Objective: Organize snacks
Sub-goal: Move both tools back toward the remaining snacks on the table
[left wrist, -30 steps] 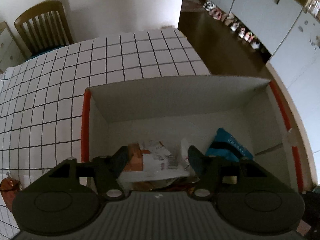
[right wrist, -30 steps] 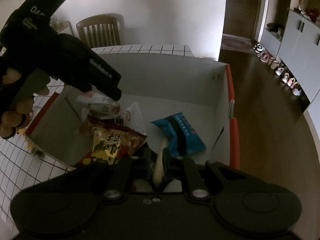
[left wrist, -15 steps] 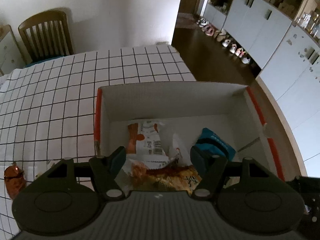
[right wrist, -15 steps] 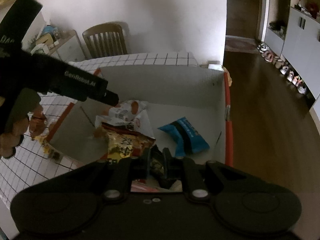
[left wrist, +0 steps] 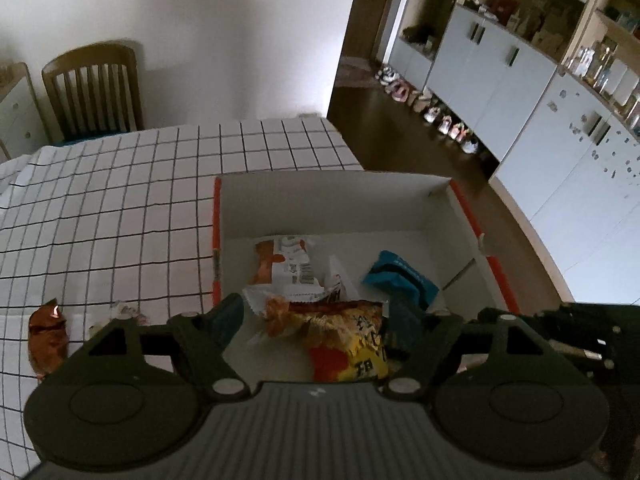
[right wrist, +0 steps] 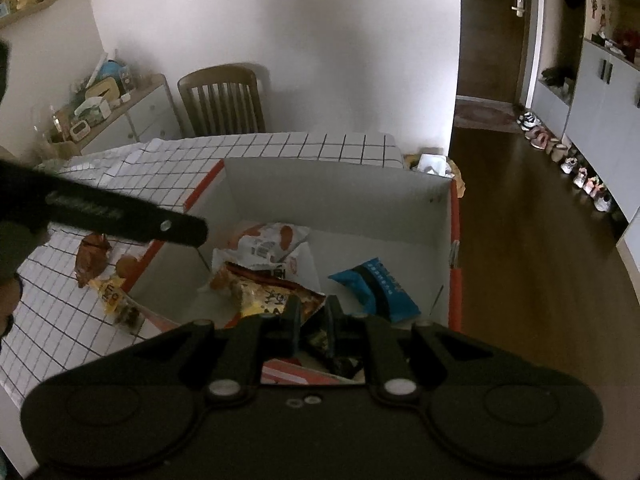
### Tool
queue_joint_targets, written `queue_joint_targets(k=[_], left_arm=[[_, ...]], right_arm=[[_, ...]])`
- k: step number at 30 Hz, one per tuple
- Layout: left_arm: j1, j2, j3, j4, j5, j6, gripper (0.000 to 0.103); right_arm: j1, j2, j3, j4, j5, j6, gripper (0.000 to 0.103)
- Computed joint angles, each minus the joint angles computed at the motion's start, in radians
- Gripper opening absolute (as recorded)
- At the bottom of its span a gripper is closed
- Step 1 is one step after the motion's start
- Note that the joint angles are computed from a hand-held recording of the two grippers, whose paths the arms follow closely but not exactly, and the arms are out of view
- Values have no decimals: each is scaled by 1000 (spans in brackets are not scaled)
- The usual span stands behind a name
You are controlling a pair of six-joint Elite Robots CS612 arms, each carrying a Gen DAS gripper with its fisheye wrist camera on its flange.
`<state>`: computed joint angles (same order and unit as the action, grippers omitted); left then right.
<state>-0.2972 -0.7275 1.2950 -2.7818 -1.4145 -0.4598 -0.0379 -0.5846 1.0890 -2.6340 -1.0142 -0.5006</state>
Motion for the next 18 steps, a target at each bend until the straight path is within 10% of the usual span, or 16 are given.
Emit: queue_joint_targets(k=[18], left_arm=[[35,-126,278,-290,-5,-23,100]], right_arm=[[11,-61,120,-186,43,134,15]])
